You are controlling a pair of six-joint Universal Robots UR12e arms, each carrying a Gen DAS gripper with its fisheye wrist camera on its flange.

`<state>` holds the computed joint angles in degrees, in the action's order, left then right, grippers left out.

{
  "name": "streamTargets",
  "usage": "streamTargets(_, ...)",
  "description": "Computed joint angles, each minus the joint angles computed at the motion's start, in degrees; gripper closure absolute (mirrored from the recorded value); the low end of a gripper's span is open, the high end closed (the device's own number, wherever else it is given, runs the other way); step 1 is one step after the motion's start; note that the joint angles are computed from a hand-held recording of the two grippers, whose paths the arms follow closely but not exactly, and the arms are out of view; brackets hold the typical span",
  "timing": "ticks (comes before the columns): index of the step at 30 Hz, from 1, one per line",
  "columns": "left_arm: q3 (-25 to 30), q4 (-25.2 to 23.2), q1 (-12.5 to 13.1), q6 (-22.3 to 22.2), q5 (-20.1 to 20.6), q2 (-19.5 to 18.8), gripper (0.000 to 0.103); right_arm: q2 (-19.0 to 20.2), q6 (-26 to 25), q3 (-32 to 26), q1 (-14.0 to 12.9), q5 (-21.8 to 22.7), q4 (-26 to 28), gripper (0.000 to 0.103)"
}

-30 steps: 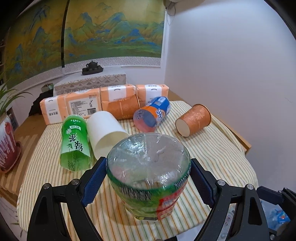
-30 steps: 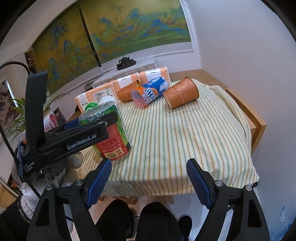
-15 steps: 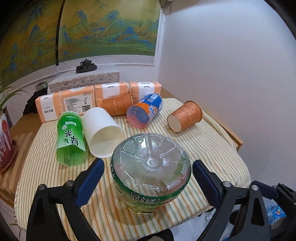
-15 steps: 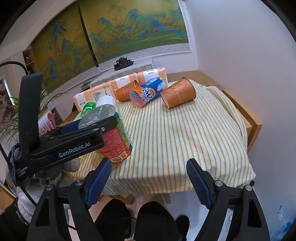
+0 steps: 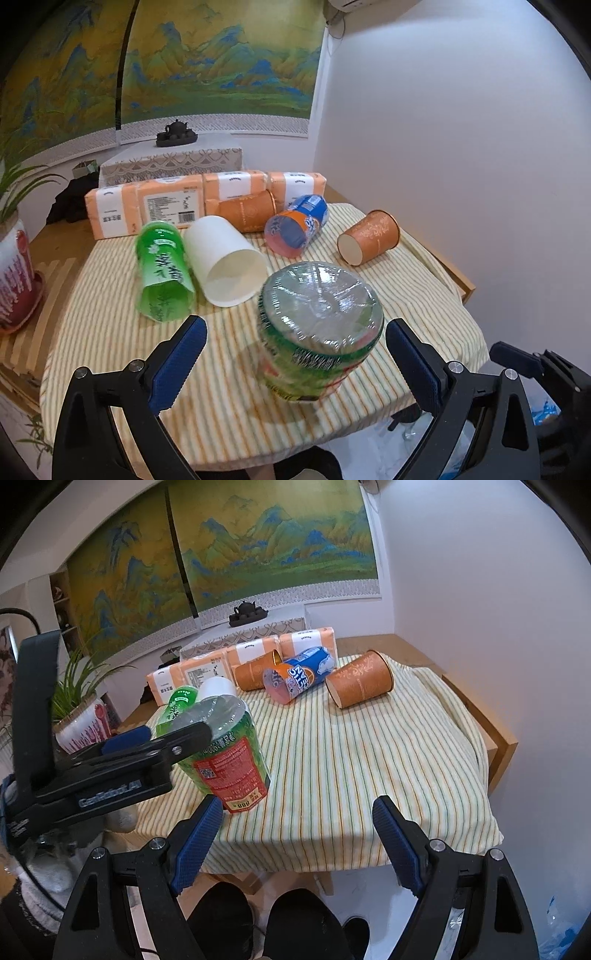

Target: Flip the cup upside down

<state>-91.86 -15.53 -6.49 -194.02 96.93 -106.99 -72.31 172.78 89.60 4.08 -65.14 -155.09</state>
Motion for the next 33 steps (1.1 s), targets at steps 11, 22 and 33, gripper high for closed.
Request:
streamTargets(11,-4.7,-0.9,1.3,-3.2,1.4,4.6,0.003,-0.1,-0.7,0.1,1.1,0.1,-2.5,0.022)
streamTargets(22,-8.8,2.2,0.5,-5.0,11.5,8.2,0.003,0.1,-0.6,1.1,2.4,0.5,-9.8,0.014)
streamTargets(33,-10.8,6.2,-1.1,-3.2,20.1,9.6,0.001,0.8,0.7,1.3,3.5,0.3,-14.0,0.006)
